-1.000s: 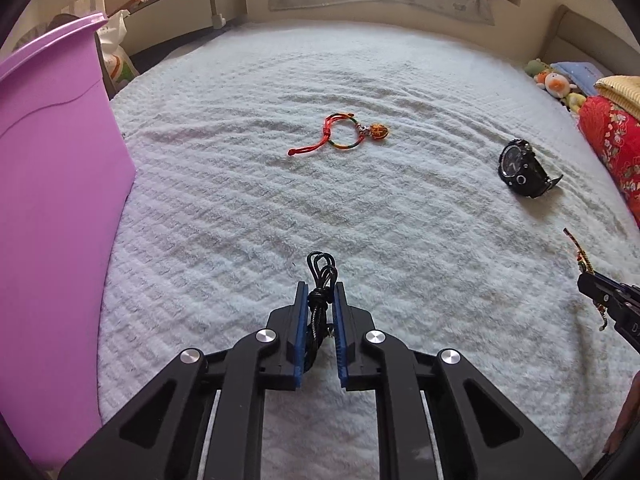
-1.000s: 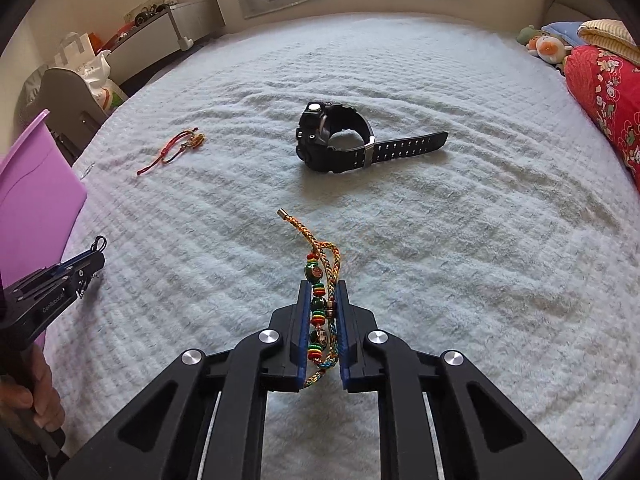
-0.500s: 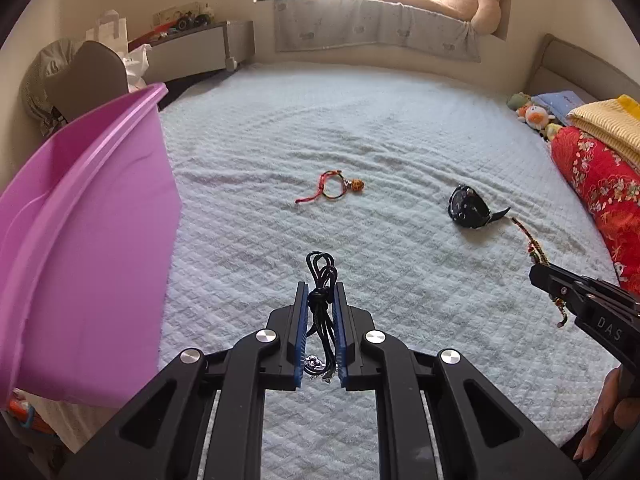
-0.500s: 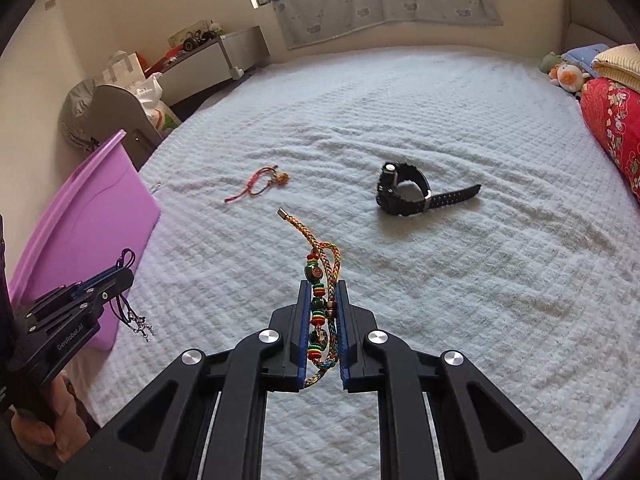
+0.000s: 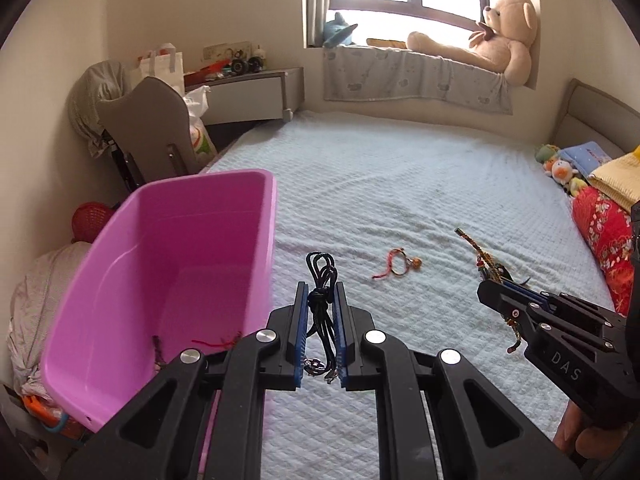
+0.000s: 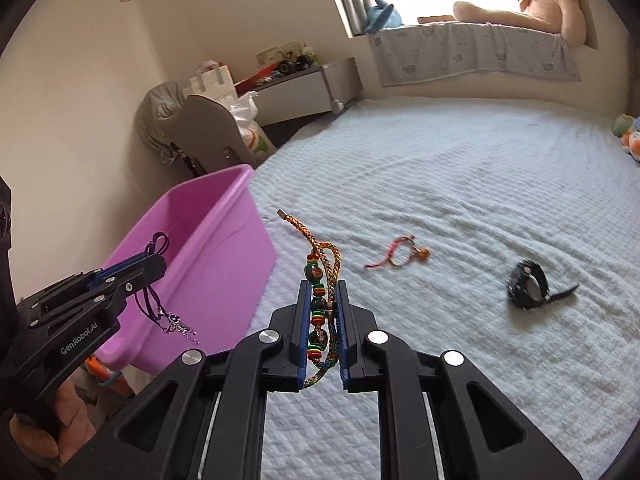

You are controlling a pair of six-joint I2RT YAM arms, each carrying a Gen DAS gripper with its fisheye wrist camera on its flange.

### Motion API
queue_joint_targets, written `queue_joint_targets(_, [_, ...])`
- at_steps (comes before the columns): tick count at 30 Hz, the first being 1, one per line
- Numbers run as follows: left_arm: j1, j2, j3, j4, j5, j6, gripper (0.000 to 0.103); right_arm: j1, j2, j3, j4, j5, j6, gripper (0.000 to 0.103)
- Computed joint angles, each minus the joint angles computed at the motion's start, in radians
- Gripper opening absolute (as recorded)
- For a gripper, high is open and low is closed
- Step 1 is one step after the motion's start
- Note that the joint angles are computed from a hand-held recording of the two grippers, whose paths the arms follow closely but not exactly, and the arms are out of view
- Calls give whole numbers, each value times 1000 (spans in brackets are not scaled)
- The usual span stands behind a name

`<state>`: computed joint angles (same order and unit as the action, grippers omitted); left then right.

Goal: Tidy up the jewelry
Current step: 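Carry both items into the pink tub and open both tools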

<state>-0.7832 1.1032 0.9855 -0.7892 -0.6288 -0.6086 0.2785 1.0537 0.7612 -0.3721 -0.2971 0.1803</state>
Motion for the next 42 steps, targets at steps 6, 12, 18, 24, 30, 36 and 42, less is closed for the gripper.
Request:
queue_joint_targets(6, [295,-149,-32,-30,124,162,12,230,162,176,40,85,100,12])
queue_joint_targets(12, [637,-223,-76,-10,298,358,12,393,327,339,37,134,140,12])
queue_joint_targets(18, [884,-201,-136,34,479,478,12,488,472,462,-17,163,136,12])
queue_joint_targets(24, [979,-128,-174,82,549,531,13,526,582,544,-64,184,127,12])
queue_joint_targets(30, [1018,-88,-199,100,564,548,14,536,648,600,-105,200,132,13])
queue_joint_targets(36, [1021,-94,-214,91,531,553,40,543,635,584,-85,242,128,49])
queue_joint_targets(42, [1034,-149,-222,90,510,532,89,518,609,550,-63,249,127,53])
